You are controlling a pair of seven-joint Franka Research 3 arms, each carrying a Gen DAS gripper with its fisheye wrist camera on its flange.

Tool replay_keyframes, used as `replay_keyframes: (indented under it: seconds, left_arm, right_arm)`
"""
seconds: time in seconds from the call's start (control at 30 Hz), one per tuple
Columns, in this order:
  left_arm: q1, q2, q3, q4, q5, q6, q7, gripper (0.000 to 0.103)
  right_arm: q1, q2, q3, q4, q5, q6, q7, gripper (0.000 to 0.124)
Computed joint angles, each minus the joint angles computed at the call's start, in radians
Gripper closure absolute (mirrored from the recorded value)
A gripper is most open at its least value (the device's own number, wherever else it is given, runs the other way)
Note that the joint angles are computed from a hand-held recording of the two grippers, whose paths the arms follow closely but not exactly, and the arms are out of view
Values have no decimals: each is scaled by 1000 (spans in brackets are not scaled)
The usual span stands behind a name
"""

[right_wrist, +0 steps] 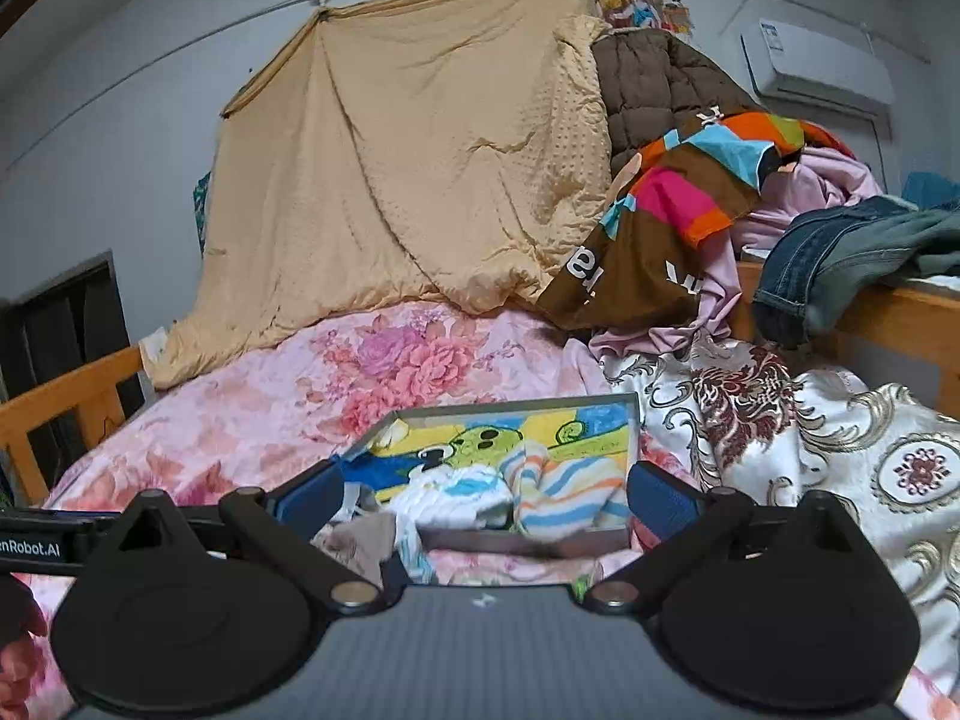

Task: Organize soft objects
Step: 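Withdraw both tools from the tray back toward the pile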

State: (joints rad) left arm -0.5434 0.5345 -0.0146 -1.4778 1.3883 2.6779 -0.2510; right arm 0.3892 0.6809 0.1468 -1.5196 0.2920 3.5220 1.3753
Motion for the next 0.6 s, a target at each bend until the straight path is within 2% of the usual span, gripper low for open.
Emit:
replay_keyframes:
  seconds: [0.2, 0.37, 0.6]
  left_arm:
    - [4, -50, -18, -100, 24, 17, -1, 1]
    - [19, -76, -39, -147, 38, 22, -1, 1]
    - [29, -112, -61, -198, 91, 22, -33, 1]
  right_arm:
    - [3, -82, 14, -147, -2, 35, 6, 21]
    - [61, -144, -20, -254, 72, 74, -7, 21]
    - [167, -202, -91, -331, 243, 58, -96, 21]
